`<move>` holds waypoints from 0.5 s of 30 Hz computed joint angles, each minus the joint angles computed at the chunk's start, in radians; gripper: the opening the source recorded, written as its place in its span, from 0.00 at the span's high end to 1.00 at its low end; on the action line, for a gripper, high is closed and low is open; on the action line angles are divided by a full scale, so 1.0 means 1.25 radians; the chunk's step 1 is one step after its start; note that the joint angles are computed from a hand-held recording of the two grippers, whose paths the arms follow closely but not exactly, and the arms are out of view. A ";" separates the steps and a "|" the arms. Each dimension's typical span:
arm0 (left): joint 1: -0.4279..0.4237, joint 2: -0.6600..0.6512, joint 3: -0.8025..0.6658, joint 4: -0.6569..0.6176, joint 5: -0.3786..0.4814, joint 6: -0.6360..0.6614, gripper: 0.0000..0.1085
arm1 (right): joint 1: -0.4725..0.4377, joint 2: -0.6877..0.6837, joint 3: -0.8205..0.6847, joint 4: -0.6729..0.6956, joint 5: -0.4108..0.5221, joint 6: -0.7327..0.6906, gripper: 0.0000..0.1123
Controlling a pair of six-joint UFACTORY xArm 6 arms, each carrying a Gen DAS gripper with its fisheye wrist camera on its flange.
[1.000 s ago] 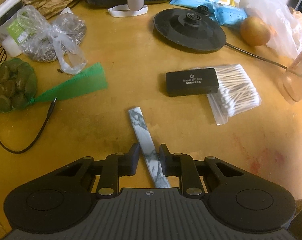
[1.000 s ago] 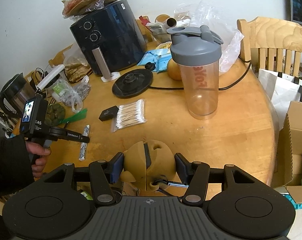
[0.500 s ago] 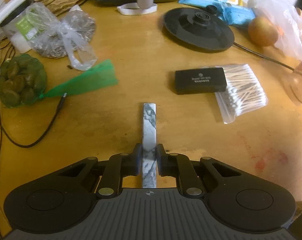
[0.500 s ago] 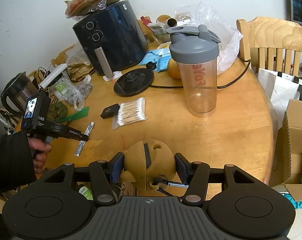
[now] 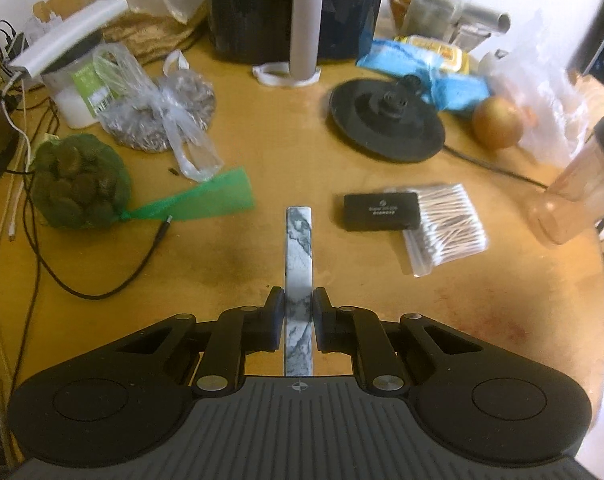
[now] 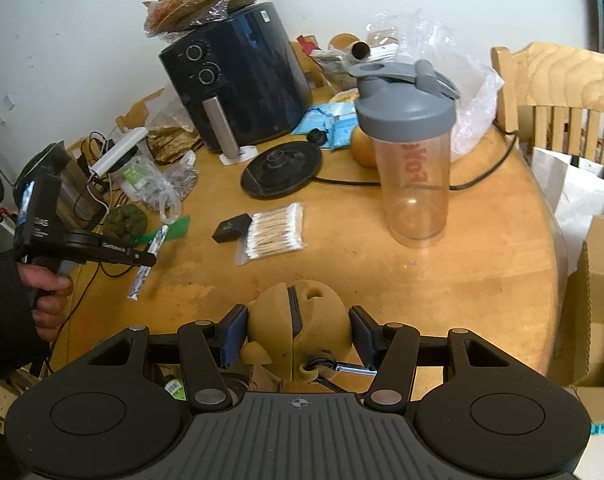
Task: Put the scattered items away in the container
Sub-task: 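Carry the stick to the box with the left tool while the right tool carries the piggy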
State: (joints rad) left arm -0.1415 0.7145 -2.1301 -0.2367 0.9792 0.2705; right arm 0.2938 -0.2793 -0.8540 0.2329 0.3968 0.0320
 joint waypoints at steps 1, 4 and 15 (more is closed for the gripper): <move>0.002 -0.012 0.012 -0.006 -0.004 0.005 0.86 | 0.001 0.005 -0.006 0.009 0.002 -0.011 0.48; 0.010 -0.052 0.052 -0.027 -0.018 0.024 0.86 | 0.003 0.019 -0.024 0.033 0.008 -0.045 0.48; 0.027 -0.184 0.196 -0.088 -0.034 0.050 0.86 | 0.017 0.068 -0.080 0.132 0.043 -0.172 0.48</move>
State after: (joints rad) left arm -0.1082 0.4844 -1.8845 -0.3472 0.9368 0.3326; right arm 0.3144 -0.1948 -0.9535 0.3978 0.4504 -0.1825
